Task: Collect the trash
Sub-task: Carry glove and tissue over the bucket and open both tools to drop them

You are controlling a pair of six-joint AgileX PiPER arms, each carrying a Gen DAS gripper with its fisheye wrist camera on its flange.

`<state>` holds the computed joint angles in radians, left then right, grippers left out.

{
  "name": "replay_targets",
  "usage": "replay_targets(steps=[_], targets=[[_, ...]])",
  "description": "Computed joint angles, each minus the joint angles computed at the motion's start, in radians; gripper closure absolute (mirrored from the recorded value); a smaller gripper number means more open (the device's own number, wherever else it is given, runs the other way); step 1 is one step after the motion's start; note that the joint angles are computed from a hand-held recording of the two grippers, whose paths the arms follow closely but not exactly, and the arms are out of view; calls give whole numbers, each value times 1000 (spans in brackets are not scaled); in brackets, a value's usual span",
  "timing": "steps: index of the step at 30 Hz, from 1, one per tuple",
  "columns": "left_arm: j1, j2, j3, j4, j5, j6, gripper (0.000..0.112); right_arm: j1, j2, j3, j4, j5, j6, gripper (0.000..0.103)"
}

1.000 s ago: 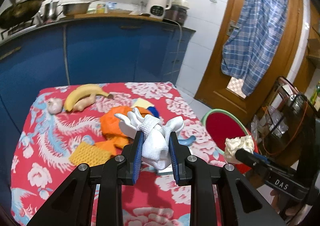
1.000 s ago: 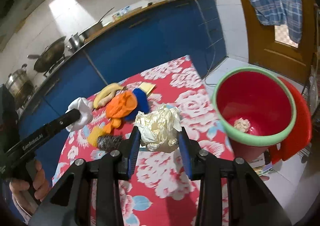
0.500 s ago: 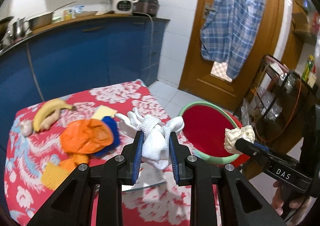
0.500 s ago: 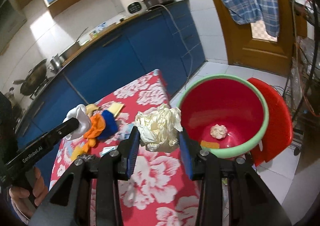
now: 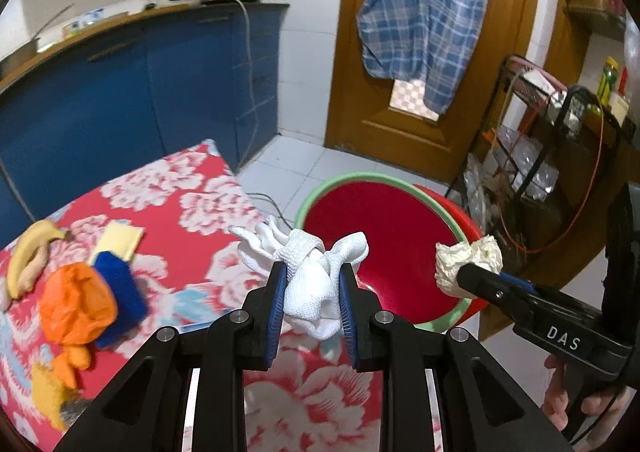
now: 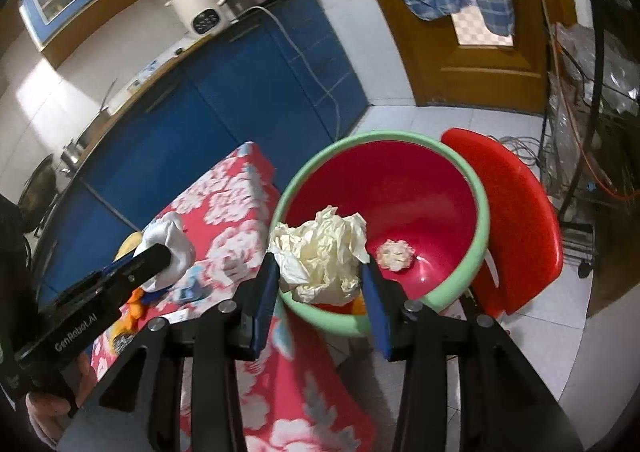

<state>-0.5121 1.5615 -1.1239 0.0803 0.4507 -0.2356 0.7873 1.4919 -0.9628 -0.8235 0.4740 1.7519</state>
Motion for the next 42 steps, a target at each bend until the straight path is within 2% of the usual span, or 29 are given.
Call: replay_targets(steps=[6, 11, 19, 23, 24, 28, 35, 42], targets=[[-19, 106, -68, -20, 8, -2, 87, -90, 39, 15, 59, -54, -52, 56], [-25, 175, -123, -14, 19, -4, 87, -153, 51, 31, 148, -108, -138, 50], [-28, 253, -191, -64, 46, 49, 86, -202, 37, 66, 197, -142, -182, 41], [-32, 280, -216, -101, 62, 88, 82, -209, 16, 80, 190, -147, -175, 41], [-34, 285, -222, -102, 64, 89, 76, -208, 9, 84, 180, -144, -166, 41], [-37, 289, -225, -84, 64, 66, 64, -207, -9, 99, 157, -143, -140, 41], [-17, 248, -188, -99, 58, 59, 63, -195, -17, 112, 146, -154, -130, 41], [6, 169, -107, -93, 38, 35, 63, -140, -37, 100, 91, -112, -76, 41]])
